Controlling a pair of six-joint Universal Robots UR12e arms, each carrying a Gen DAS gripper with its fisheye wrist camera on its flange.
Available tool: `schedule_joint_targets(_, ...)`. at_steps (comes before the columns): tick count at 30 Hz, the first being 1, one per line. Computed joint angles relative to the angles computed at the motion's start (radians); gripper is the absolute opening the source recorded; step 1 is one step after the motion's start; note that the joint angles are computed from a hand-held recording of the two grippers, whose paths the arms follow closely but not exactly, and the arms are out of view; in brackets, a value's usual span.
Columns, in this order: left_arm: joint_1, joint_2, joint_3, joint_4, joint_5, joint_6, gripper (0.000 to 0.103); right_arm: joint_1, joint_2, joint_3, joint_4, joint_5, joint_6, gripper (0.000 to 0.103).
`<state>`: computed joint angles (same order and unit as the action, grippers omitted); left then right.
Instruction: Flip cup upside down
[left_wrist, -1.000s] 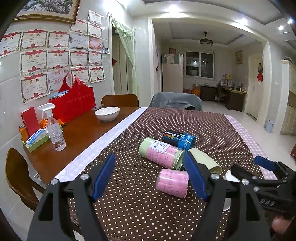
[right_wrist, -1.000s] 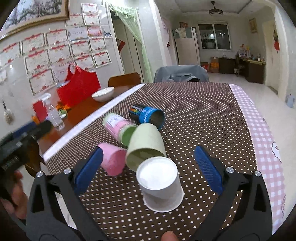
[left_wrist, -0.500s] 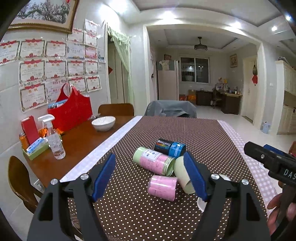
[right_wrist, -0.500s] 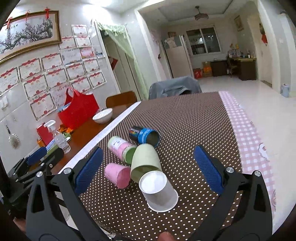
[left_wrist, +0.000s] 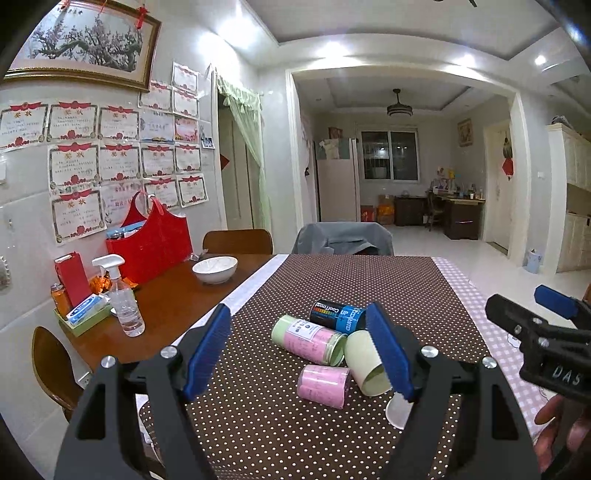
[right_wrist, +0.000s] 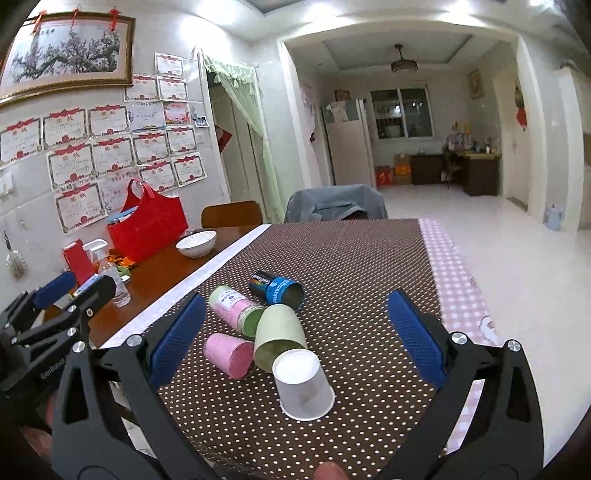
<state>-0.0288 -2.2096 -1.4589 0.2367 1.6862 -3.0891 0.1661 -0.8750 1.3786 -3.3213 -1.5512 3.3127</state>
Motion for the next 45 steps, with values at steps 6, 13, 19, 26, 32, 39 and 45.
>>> schedule_joint_targets(6,-0.004,0.01,-0.013,0.004,-0.005,0.0,0.081,0.015,-0.012,0.029,-0.043,-0.057,-0.032,0.097)
schedule_joint_targets(13,-0.008,0.018,-0.027,0.023,-0.004,0.003,0.083,0.018,-0.014,0.036,-0.048,-0.079,-0.023,0.097)
schedule_joint_targets(19,-0.009,0.015,-0.025,0.032,0.007,-0.004,0.084,0.019,-0.014,0.037,-0.049,-0.088,-0.019,0.097)
schedule_joint_targets(26,-0.009,0.012,-0.022,0.024,-0.001,0.005,0.084,0.021,-0.013,0.035,-0.048,-0.094,-0.019,0.097)
schedule_joint_targets(32,-0.01,0.011,-0.022,0.024,0.006,0.003,0.084,0.021,-0.012,0.035,-0.049,-0.094,-0.019,0.097)
schedule_joint_targets(39,-0.011,0.011,-0.022,0.022,0.007,0.002,0.084,0.024,-0.011,0.037,-0.047,-0.093,-0.021,0.097)
schedule_joint_targets(45,-0.011,0.01,-0.022,0.022,0.008,0.002,0.084,0.022,-0.011,0.036,-0.039,-0.086,-0.018,0.097)
